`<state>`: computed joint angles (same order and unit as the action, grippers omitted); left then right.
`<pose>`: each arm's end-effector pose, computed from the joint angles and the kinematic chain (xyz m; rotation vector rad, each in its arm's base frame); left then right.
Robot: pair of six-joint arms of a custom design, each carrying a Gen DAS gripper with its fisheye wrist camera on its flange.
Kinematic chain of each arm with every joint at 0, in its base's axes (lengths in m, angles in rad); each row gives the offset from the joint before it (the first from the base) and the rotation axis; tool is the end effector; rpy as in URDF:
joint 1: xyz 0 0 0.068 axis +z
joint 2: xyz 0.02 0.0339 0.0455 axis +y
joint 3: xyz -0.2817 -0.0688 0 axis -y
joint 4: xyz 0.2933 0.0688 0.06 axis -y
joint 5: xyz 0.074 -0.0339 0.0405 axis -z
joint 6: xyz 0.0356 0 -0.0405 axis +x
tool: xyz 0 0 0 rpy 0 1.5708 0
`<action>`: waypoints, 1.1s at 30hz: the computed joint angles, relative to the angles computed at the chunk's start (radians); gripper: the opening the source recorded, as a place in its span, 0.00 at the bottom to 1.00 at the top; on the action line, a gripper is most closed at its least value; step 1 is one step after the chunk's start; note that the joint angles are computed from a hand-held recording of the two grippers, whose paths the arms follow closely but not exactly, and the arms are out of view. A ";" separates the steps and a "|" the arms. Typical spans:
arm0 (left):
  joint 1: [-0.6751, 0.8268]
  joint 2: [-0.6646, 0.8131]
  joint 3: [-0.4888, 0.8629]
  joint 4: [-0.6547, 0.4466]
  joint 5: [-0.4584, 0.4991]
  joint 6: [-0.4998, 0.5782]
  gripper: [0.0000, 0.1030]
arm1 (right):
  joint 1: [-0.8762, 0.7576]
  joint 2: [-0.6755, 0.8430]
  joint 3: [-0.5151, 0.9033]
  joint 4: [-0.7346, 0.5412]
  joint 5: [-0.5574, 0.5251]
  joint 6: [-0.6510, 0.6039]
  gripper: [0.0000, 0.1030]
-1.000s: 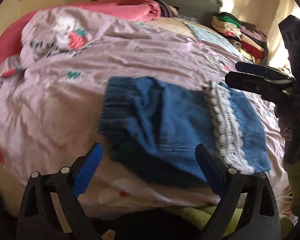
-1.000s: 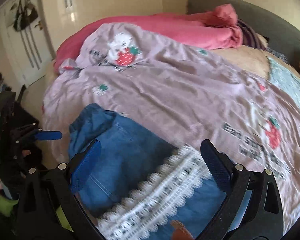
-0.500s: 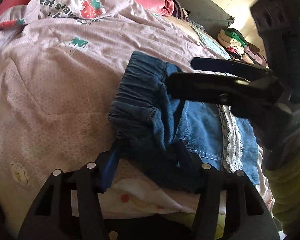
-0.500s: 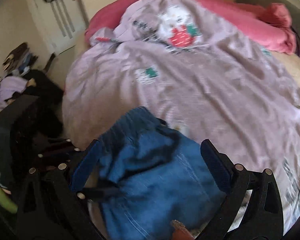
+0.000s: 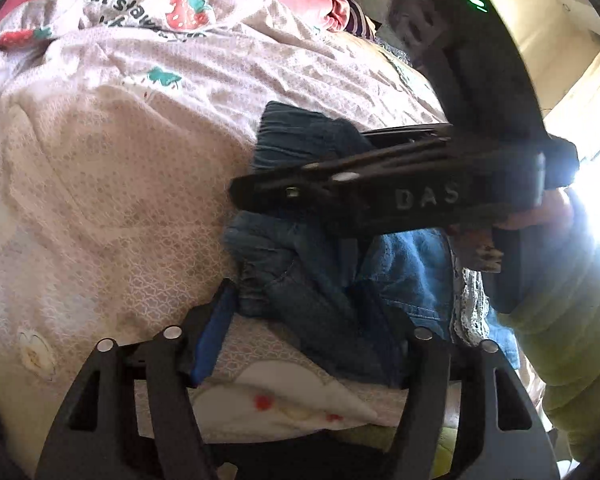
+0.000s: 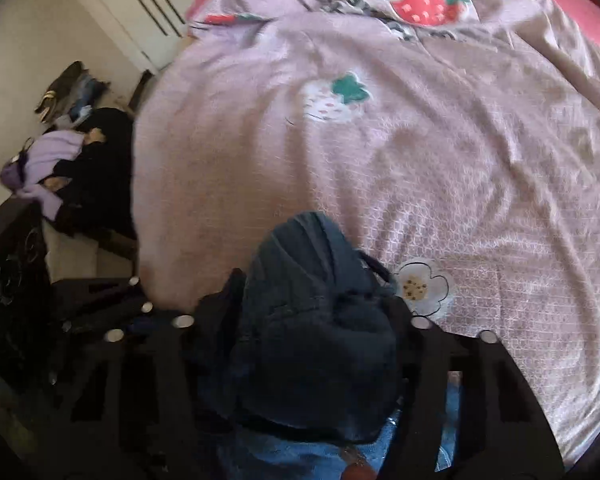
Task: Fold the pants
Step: 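Grasp the cuff end with the right gripper and fold it over the bundle, then open the right gripper to release the folded end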
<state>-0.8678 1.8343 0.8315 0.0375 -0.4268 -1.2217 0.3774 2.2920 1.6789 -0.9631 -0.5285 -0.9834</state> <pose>0.2455 -0.2669 0.0830 -0.5946 2.3831 -0.3953 0.4395 0.1935 0.1006 -1.8196 2.2517 0.7500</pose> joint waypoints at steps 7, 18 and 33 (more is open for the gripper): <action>-0.031 -0.078 -0.006 0.023 -0.010 0.074 0.83 | -0.177 -0.032 0.092 -0.245 -0.248 -0.144 0.28; 0.004 0.124 0.179 0.323 0.294 0.220 0.91 | -0.429 -0.023 0.181 -0.491 -0.386 -0.343 0.44; -0.083 0.435 0.696 -0.087 0.367 0.432 0.93 | -0.590 -0.200 -0.242 0.196 -0.024 0.027 0.69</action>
